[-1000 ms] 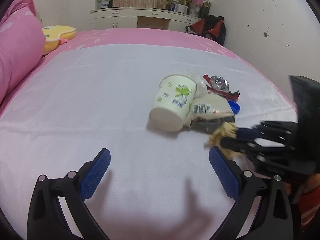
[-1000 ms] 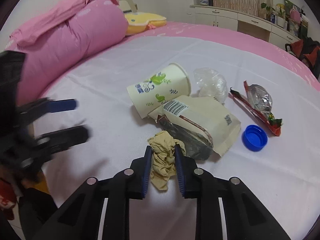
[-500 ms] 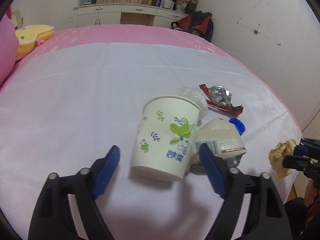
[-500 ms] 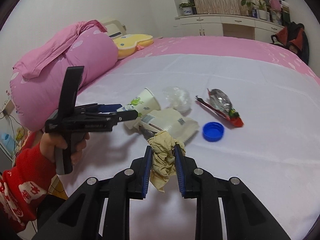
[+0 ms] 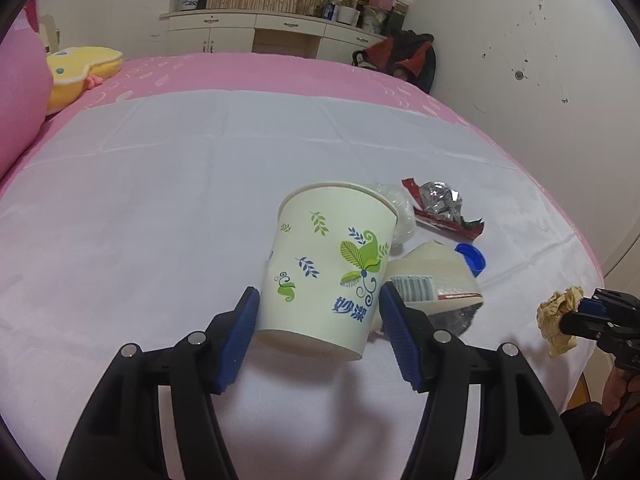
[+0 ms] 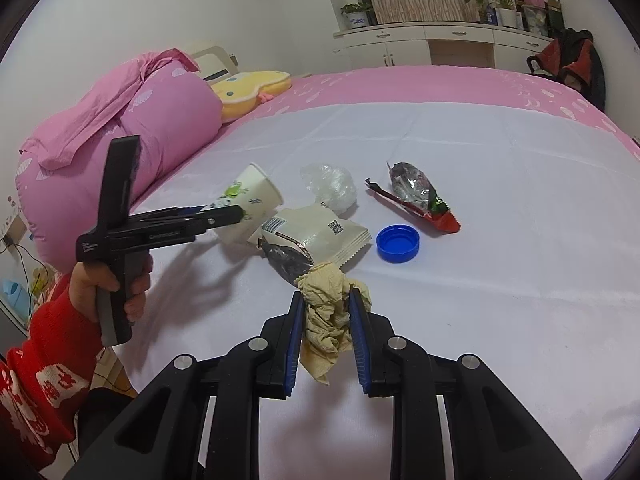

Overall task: Collect trash
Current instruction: 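Grasp the white paper cup with the left tool, then carry the paper cup with the left tool while the right tool carries tissue to the bin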

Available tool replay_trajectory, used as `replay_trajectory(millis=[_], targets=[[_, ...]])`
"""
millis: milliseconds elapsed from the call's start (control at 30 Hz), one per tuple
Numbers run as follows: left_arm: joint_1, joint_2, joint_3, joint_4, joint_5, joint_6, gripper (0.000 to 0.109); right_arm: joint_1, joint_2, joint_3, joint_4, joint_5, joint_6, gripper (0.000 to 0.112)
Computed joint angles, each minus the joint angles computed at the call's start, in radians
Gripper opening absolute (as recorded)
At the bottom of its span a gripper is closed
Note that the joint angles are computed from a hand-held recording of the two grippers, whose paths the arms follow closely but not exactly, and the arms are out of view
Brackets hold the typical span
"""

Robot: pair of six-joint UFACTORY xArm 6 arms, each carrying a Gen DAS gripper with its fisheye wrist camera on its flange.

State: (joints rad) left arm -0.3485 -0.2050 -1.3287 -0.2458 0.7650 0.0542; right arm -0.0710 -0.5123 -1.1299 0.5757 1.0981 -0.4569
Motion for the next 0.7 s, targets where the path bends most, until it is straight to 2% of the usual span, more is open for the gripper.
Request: replay_trajectory(millis=[267, 467, 700], targets=[[-0.005, -0.118, 0.032, 0.042, 0.040, -0.065, 0.061, -0.043, -0.046, -0.018, 0.018, 0.052, 0.014, 0.027], [-0.040, -0.237, 0.072, 0.083, 0.083, -0.120, 0.061, -0.105, -0.099, -0.045, 0.041, 0.132, 0.011, 0.027], [-0.111, -0.365, 0.112, 0.124, 0.149, -0.184, 0.061, -0.221, -0.173, -0.061, 0.100, 0.267, -0.010, 0.027]])
